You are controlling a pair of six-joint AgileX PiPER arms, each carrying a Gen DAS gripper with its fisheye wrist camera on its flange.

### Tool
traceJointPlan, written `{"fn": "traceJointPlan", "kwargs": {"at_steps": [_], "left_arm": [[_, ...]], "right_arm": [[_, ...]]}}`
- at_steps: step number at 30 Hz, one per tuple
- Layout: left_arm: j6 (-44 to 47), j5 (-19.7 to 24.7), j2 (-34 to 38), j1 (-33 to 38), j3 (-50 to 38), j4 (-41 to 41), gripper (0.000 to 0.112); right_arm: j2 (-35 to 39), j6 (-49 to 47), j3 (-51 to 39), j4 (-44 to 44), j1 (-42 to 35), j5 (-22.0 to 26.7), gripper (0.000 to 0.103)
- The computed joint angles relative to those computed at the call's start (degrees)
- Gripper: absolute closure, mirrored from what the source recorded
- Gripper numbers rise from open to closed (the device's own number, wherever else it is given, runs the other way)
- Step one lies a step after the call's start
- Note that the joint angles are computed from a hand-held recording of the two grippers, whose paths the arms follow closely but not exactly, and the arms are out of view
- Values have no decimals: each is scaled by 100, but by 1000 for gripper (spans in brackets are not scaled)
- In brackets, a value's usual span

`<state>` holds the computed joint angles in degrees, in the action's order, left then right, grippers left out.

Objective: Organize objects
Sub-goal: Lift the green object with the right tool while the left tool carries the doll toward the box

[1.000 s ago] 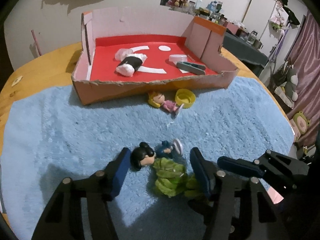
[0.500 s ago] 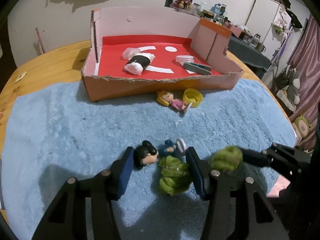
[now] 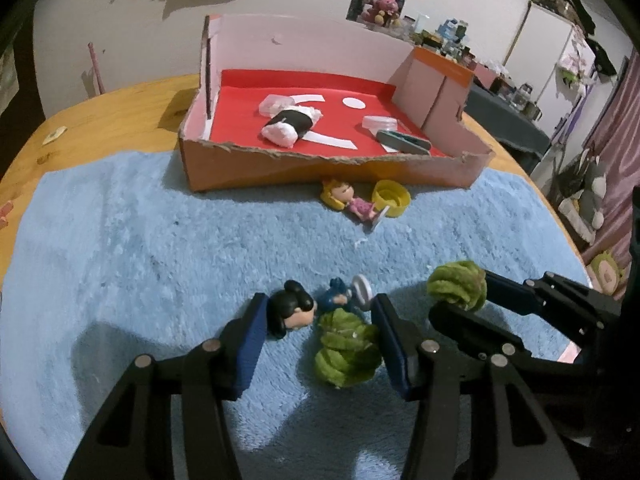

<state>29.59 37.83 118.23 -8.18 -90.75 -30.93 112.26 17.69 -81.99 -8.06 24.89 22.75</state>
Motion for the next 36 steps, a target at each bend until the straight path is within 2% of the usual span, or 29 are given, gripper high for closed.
{"fn": "traceJointPlan", "kwargs": {"at_steps": [6, 15, 36], "left_arm": [[130, 61, 11, 52, -61, -115, 57], [318, -76, -134, 36, -20, -206, 57], [161, 63, -48, 23, -552, -102, 57]], "right_arm": [[-2, 3, -60, 1, -14, -18, 66], [25, -81, -195, 74, -38, 0, 66], [64, -250, -608, 199, -129, 142, 66]]}}
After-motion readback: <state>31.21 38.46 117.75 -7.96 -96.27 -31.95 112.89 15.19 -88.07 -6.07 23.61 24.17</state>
